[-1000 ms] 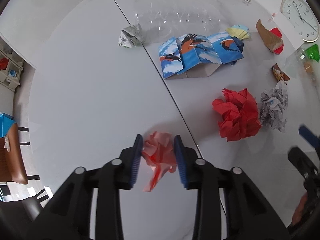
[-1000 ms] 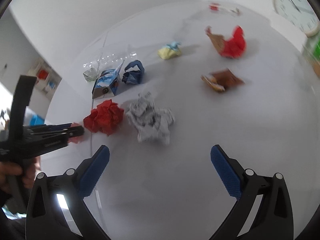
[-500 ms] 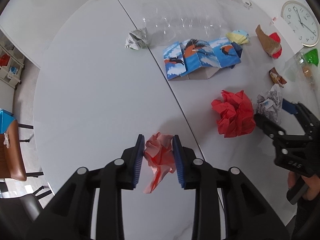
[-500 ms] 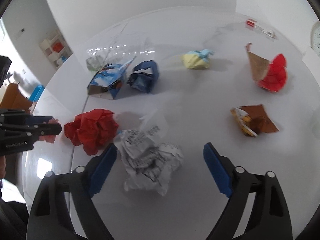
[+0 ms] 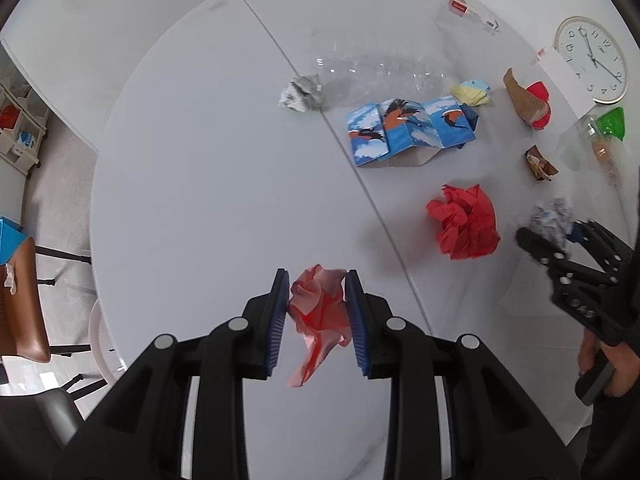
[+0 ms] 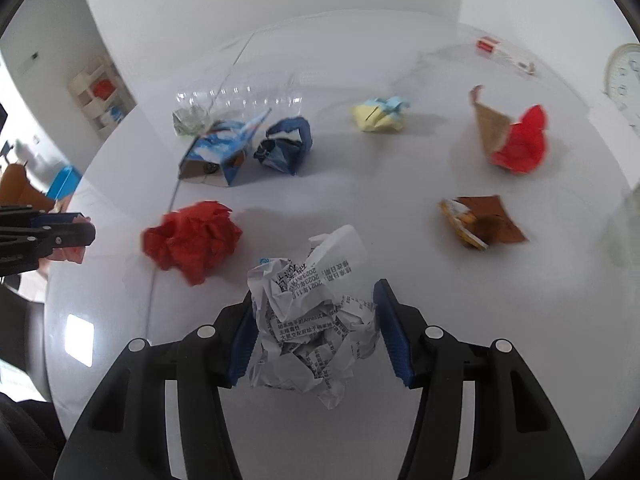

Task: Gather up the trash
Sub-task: 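Grasp the pink tissue with the left tool while the right tool grasps the crumpled paper, then carry both items over the wastebasket and open both tools to drop them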

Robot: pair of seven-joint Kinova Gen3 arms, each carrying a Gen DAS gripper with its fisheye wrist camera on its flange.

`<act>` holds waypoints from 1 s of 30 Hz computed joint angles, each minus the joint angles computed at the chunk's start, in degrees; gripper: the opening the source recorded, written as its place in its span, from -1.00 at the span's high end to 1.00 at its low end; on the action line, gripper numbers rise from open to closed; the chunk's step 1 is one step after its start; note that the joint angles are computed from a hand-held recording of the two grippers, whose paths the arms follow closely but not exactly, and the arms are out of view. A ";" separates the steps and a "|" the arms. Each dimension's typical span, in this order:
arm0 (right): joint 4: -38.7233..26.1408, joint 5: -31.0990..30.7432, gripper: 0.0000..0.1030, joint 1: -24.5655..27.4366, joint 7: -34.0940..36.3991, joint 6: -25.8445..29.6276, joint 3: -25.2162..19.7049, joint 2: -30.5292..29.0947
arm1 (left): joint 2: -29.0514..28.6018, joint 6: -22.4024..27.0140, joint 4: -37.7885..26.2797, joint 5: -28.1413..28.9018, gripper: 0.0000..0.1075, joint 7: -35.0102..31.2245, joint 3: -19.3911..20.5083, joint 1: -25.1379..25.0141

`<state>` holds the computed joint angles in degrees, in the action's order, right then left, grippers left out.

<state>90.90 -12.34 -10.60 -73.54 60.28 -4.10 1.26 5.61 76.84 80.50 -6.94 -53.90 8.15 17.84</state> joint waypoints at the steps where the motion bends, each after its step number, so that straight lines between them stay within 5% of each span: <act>1: -0.35 0.50 -0.08 -0.29 -1.53 0.85 -0.23 -0.91 | -1.04 -0.16 0.83 0.39 0.46 -0.56 -0.25 -0.38; 9: -2.26 3.43 -0.08 -7.11 -13.64 4.60 -6.65 -5.78 | -9.59 -0.38 8.38 1.94 0.46 -8.37 -1.77 -5.57; 15: -6.47 6.74 -0.09 -17.77 -27.18 4.22 -13.16 -2.34 | -17.24 1.47 14.17 5.76 0.47 -21.16 -5.63 -14.46; 23: -17.09 14.21 -0.09 -33.51 -39.44 5.45 -14.91 9.42 | -22.11 2.55 19.39 7.75 0.47 -39.80 -22.17 -19.54; 30: -27.50 17.70 -0.09 -43.11 -43.38 10.60 -11.33 18.50 | -19.14 2.35 21.14 10.83 0.47 -54.60 -28.55 -29.25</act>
